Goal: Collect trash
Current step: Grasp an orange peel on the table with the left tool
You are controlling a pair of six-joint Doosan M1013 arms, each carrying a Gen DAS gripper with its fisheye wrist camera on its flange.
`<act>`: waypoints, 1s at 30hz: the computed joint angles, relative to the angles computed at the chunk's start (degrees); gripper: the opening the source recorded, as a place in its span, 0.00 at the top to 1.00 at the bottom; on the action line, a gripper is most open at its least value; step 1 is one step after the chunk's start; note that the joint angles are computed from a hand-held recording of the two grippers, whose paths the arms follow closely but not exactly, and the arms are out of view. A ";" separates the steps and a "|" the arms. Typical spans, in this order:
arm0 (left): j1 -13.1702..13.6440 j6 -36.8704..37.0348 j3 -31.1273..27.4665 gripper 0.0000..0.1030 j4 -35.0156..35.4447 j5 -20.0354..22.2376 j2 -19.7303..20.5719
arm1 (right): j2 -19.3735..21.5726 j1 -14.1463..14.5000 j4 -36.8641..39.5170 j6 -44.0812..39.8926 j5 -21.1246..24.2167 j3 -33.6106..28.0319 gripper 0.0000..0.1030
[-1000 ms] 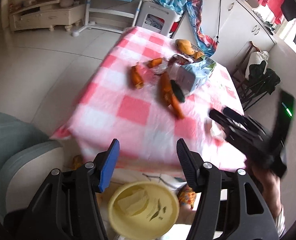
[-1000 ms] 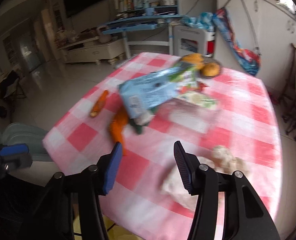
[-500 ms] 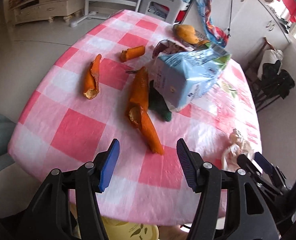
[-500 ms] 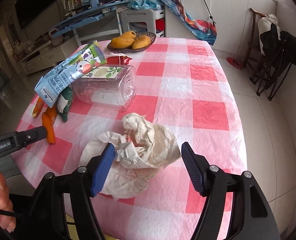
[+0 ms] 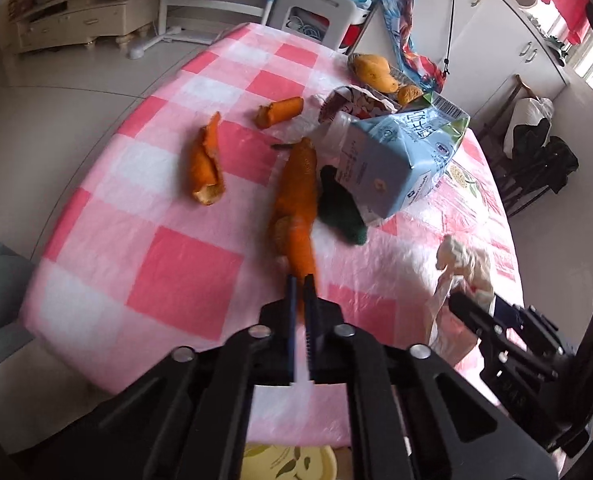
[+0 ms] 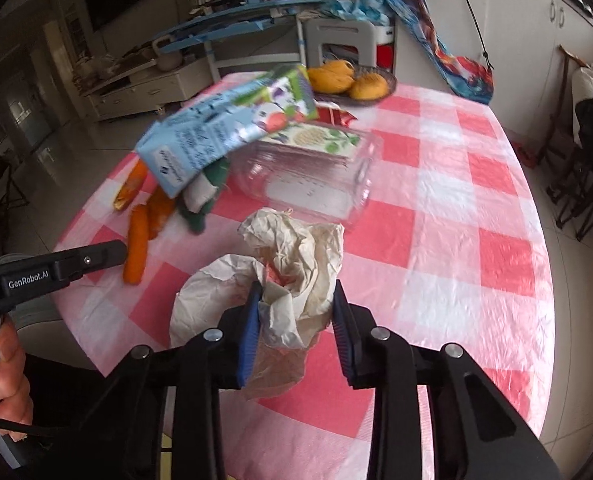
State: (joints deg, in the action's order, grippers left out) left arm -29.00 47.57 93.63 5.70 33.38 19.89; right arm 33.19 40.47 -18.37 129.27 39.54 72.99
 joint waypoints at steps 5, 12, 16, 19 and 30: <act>0.72 0.49 0.98 0.97 -1.31 -0.04 -0.41 | 0.56 -0.01 0.83 -1.04 0.89 -0.42 0.68; -0.41 0.37 -0.58 0.54 -1.60 -1.14 0.75 | 1.11 0.10 1.13 -1.45 2.01 -0.92 0.65; -1.63 -4.95 -2.83 0.55 4.89 1.30 2.67 | 1.49 0.29 1.35 -3.21 3.27 -1.50 0.60; -1.91 -6.05 -3.36 0.85 7.48 2.27 3.29 | 1.56 0.29 1.01 -3.94 3.32 -1.52 0.59; -1.52 -8.17 1.14 0.87 13.15 -2.22 -1.15 | -0.69 0.33 -0.25 -1.65 -5.42 1.08 0.68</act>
State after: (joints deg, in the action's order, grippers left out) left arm -30.51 39.41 94.77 18.85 31.16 18.74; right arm 32.49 40.80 -18.62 127.62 34.12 74.08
